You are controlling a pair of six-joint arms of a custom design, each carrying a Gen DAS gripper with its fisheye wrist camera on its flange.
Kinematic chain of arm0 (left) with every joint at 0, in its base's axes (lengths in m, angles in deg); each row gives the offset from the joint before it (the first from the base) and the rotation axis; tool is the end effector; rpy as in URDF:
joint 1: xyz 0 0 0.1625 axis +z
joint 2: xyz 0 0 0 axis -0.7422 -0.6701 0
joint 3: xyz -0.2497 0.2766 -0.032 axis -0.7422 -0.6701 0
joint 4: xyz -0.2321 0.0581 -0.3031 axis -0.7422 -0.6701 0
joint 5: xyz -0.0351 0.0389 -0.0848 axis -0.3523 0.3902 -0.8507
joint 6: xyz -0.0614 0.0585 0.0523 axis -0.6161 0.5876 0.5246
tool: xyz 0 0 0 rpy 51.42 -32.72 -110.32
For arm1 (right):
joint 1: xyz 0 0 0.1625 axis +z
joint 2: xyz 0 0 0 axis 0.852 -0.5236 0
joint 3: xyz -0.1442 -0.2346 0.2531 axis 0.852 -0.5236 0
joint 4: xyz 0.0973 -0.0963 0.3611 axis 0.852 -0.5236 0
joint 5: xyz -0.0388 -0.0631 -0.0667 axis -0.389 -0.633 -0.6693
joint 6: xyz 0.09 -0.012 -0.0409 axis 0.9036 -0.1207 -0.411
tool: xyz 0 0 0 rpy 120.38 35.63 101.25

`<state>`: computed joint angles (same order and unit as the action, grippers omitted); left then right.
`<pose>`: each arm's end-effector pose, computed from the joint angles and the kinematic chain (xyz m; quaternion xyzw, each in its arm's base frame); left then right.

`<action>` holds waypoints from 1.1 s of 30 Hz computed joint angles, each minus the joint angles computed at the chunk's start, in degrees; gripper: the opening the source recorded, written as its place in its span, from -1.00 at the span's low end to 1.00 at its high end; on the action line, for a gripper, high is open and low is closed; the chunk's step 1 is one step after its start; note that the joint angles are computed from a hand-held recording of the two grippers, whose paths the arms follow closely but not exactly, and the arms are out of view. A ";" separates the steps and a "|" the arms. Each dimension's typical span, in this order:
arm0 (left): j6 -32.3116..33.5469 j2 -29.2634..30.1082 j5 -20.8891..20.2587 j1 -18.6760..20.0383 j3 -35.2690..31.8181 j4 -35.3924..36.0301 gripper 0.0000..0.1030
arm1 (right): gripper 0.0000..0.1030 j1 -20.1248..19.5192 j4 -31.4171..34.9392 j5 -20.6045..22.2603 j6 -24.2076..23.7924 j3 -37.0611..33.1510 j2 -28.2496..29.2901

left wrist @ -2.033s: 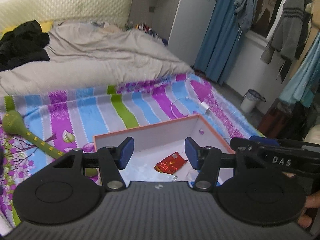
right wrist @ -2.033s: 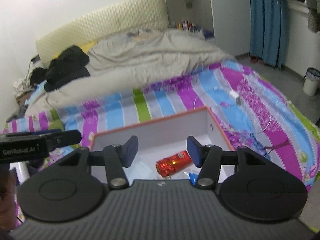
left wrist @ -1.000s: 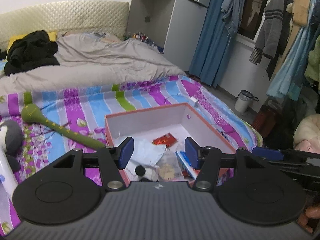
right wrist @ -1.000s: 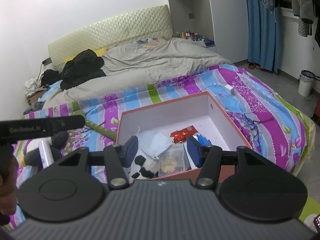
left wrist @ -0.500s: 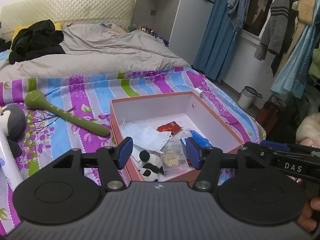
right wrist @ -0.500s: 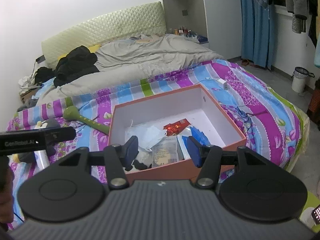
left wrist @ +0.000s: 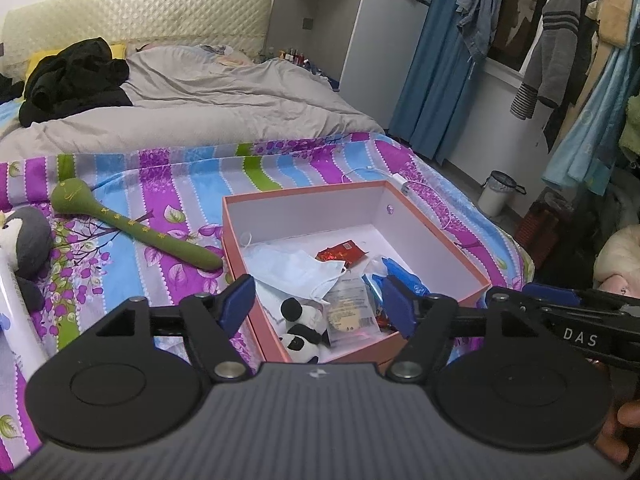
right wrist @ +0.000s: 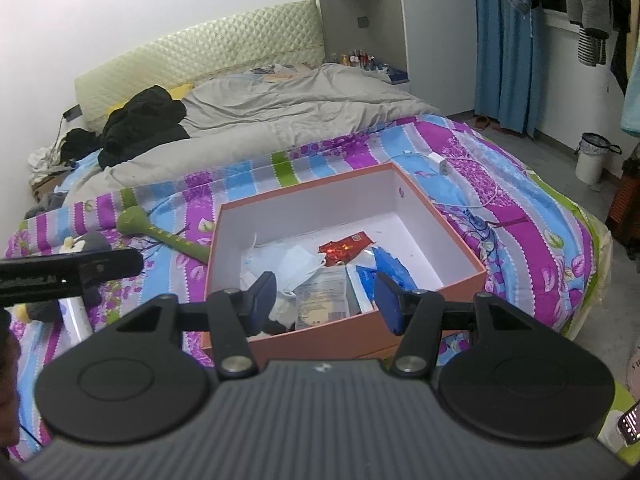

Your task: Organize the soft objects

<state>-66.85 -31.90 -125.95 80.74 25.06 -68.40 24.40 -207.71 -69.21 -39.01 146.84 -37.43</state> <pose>-0.4580 -0.5453 0.0232 0.1863 0.8776 -0.3777 0.2291 0.0440 -0.5409 0.4105 0.1670 -0.8618 0.3998 0.2638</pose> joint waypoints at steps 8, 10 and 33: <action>-0.53 0.19 1.09 -0.11 0.09 -0.30 0.98 | 0.86 -0.13 -1.88 -0.73 0.16 0.05 0.57; -1.00 0.16 1.35 -0.11 0.04 0.63 1.00 | 0.86 -0.13 -2.02 -0.88 0.12 0.11 0.57; -1.89 0.52 2.41 -0.44 -0.96 4.21 1.00 | 0.86 -0.06 -1.68 -0.82 -0.48 0.44 0.26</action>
